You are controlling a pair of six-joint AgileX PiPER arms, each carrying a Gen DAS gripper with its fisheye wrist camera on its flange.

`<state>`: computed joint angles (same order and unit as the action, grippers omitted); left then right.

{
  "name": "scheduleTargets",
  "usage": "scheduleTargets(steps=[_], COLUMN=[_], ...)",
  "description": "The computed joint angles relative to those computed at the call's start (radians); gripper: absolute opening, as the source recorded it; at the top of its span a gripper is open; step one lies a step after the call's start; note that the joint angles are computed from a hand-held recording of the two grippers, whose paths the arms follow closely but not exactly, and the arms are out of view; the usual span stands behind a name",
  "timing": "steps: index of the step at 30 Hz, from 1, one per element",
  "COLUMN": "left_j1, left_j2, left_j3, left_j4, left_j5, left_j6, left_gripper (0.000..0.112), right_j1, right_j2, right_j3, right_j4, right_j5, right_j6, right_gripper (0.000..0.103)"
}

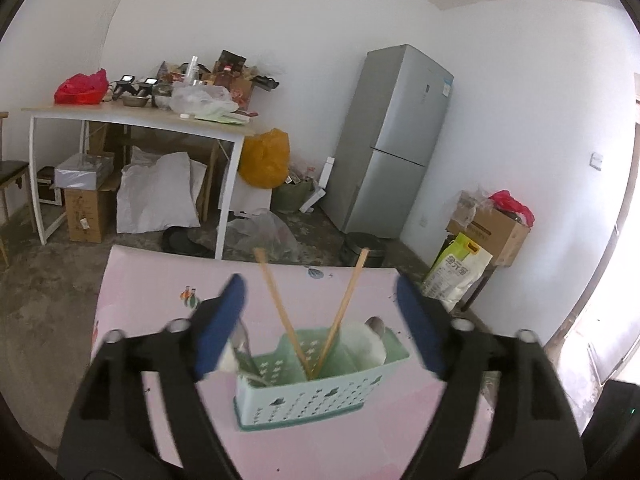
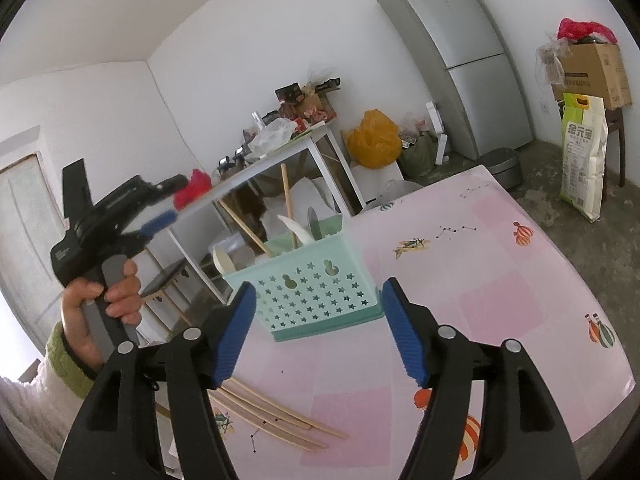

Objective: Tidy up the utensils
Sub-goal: 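Open the left gripper to release the chopstick into the caddy, then reach the right gripper to a wooden chopstick on the table and close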

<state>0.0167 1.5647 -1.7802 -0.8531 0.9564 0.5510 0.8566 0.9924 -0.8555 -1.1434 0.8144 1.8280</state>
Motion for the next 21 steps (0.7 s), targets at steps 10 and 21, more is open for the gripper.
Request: scheduleTargets(steps=[10,21], left_j1=[0.123,0.287], left_j2=[-0.114,-0.217], left_j3=[0.271,0.58], left_j4=[0.014,0.084], left_j5=[0.021,0.087], left_j6=[0.015,0.045], left_gripper=[0.094,0.095], right_j1=[-0.002,0.028], right_j2=[0.106,0.35], right_j3=[-0.071,-0.233], right_j4=[0.065,0.131], right_j5=[0.069,0.2], right_j6=[-0.073,-0.288], right_gripper=[0.09,0.096])
